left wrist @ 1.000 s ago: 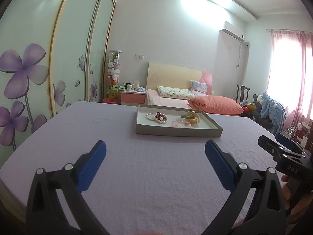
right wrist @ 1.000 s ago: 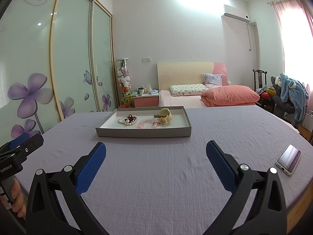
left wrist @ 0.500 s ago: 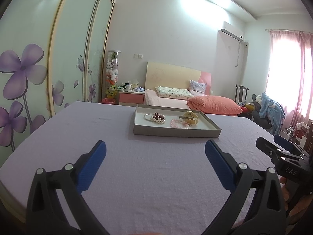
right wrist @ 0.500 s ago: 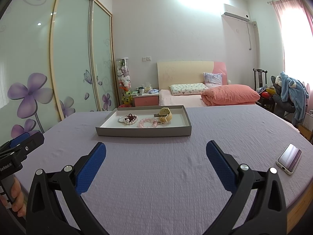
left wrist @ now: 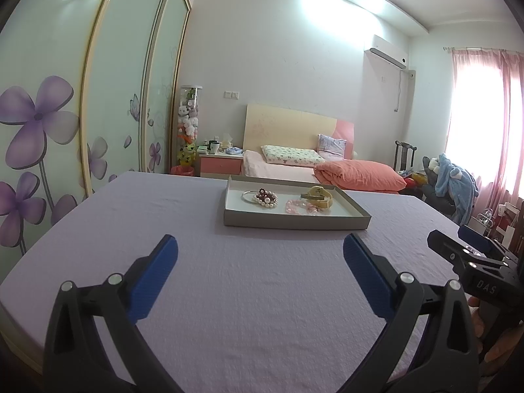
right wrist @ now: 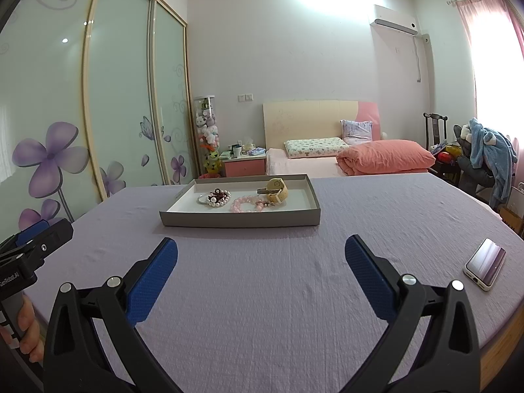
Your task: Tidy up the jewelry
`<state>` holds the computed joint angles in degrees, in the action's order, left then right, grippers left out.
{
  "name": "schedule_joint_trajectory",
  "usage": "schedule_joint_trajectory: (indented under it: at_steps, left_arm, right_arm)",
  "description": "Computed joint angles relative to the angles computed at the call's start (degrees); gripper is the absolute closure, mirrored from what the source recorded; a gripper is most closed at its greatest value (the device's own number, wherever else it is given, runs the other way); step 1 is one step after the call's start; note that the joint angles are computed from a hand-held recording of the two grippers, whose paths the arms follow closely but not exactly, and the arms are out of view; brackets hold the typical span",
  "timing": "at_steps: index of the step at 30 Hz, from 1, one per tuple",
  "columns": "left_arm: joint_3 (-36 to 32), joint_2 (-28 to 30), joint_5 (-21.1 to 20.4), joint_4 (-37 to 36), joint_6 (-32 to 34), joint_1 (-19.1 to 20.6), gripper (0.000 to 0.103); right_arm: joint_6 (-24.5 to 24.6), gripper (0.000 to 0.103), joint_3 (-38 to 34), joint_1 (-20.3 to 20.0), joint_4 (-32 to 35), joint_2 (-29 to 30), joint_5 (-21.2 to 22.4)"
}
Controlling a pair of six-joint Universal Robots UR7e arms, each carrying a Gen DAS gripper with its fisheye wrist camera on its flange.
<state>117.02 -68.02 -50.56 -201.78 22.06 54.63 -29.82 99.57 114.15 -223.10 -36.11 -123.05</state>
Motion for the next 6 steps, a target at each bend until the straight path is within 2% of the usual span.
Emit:
schedule_joint_trajectory:
  at_steps: [6]
  left_arm:
    - [-0.2, -0.1, -0.5, 0.4, -0.1, 0.2, 0.004]
  right_arm:
    - [0.0, 0.002, 0.1, 0.0, -0.1, -0.1, 0.0]
